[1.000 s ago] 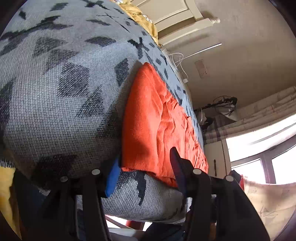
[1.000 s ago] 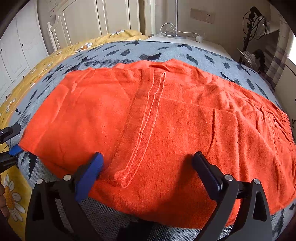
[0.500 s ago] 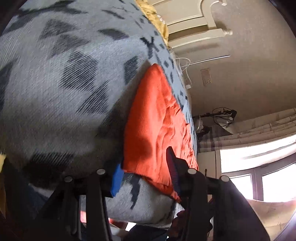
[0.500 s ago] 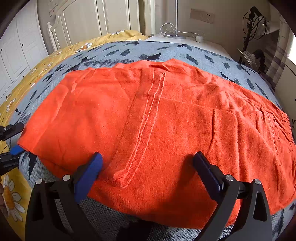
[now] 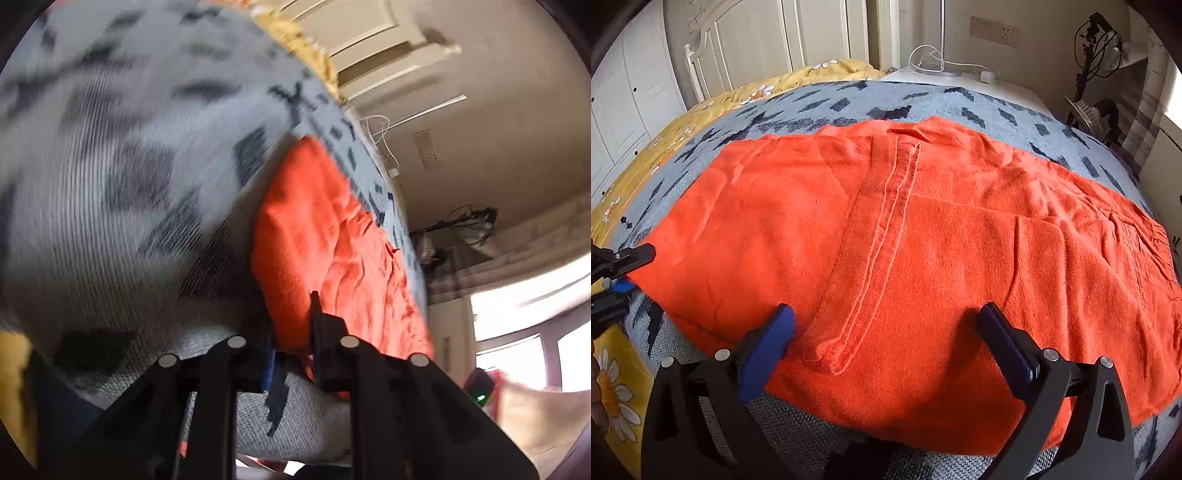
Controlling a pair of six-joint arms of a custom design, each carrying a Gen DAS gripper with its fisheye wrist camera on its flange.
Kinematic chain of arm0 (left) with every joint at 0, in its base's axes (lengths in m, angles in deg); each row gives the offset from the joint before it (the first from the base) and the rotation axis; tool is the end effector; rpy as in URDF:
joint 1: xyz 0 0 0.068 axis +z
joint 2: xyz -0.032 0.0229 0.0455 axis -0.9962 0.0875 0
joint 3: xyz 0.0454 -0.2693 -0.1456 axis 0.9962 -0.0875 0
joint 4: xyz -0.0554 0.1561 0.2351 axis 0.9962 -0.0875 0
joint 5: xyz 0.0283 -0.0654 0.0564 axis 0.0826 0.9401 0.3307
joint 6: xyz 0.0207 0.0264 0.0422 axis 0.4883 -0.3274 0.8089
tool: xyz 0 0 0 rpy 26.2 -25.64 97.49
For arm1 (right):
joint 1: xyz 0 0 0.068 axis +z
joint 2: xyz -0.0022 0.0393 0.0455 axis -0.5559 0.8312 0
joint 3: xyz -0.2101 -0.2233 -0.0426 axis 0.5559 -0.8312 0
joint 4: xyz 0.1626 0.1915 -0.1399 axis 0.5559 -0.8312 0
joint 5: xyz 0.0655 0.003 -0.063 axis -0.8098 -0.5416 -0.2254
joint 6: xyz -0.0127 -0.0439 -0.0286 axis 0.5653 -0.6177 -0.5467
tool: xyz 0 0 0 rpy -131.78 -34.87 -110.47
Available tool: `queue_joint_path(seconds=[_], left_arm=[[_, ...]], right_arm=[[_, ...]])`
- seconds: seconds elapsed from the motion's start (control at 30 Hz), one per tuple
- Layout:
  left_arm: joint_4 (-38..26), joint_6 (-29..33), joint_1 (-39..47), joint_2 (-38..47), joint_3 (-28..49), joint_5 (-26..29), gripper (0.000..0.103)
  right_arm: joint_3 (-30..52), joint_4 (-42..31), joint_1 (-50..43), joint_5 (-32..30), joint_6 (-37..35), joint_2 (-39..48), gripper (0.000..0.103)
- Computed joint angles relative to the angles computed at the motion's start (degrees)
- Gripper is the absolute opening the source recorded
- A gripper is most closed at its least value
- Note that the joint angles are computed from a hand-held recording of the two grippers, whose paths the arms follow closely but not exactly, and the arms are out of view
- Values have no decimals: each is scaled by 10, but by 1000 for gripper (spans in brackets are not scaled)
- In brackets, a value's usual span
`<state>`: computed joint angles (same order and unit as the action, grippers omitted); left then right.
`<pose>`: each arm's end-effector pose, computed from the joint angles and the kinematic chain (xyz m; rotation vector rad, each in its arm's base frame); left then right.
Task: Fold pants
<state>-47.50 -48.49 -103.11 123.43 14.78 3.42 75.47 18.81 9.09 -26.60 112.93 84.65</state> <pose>0.2688 -0.1091 0.1210 -0.0707 2.5140 -1.1348 0.1631 0.1276 0.1334 0.3787 2.4787 -0.0568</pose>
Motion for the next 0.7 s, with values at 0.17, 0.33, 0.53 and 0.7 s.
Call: queue_joint_path(seconds=[0.17,0.33,0.53,0.7], left_arm=[[-103,80,-101,-109,19,-181,13],[-134,109,-156,-140,31,-256,13],[-138,124,-187,-147,37,-304,13],[-122,126,-214,-155,25,-355,13]], right_arm=[[8,-10,1,1,8,6,98],[21,-35,-4,-7,19,7,98],[18,-68,-16,-17,16,-47,98],[82,-97,-125,-121,-122,-108,98]])
